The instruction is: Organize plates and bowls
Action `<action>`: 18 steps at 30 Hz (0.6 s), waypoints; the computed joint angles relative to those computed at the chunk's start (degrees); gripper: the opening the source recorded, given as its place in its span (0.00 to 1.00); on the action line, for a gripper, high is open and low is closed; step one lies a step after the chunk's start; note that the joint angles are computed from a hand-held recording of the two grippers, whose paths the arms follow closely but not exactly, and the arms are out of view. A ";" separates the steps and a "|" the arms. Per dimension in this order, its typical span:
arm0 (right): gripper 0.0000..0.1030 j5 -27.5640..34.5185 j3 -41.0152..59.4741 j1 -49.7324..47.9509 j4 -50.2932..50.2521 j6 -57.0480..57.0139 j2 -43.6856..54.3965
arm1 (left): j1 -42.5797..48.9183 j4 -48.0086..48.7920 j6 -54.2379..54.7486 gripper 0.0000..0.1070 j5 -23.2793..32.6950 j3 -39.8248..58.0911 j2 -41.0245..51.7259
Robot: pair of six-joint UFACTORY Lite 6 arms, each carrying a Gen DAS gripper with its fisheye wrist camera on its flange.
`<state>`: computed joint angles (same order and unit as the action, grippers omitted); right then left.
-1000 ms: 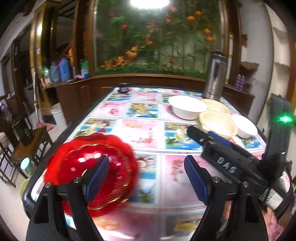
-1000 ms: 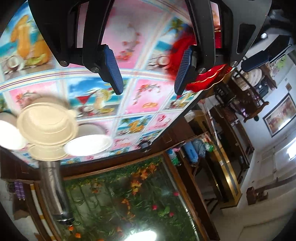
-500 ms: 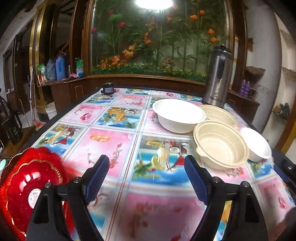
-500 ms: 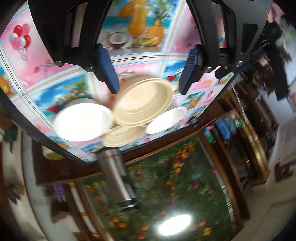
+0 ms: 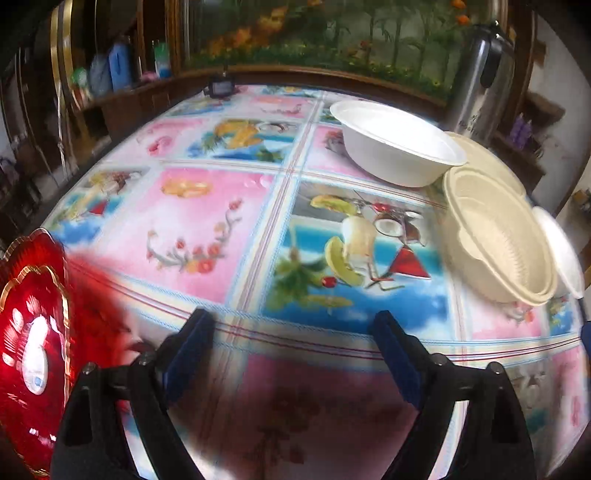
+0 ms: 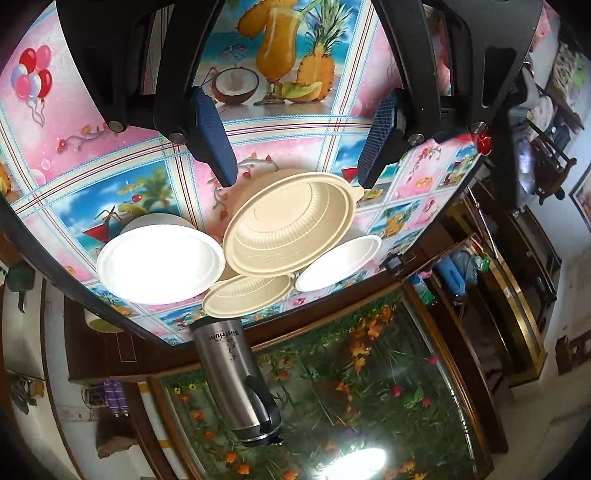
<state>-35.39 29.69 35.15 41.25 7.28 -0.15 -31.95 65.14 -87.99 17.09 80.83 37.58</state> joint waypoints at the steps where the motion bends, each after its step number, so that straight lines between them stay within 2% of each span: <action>1: 0.66 0.29 0.17 -0.10 0.14 0.01 0.15 | -0.02 0.96 -0.91 0.84 -0.62 -0.78 -0.54; 3: 0.66 0.90 0.39 -0.48 0.31 -0.04 0.40 | -0.08 -1.07 0.90 0.86 -0.78 -0.72 -0.38; 5: 0.66 1.27 0.71 -0.47 0.83 -0.33 0.69 | 0.00 -2.45 2.09 0.96 -0.95 -0.90 -0.39; 12: 0.66 2.44 1.34 -0.53 2.25 -1.15 1.08 | -0.70 -8.19 8.32 0.96 2.33 1.84 1.38; 18: 0.66 3.19 1.50 -1.14 1.98 -0.41 1.19 | -0.38 -8.78 8.98 0.96 2.19 1.71 1.15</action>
<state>-32.20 31.19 34.00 43.23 6.87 1.05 -32.34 56.35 -79.01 19.28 82.54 38.73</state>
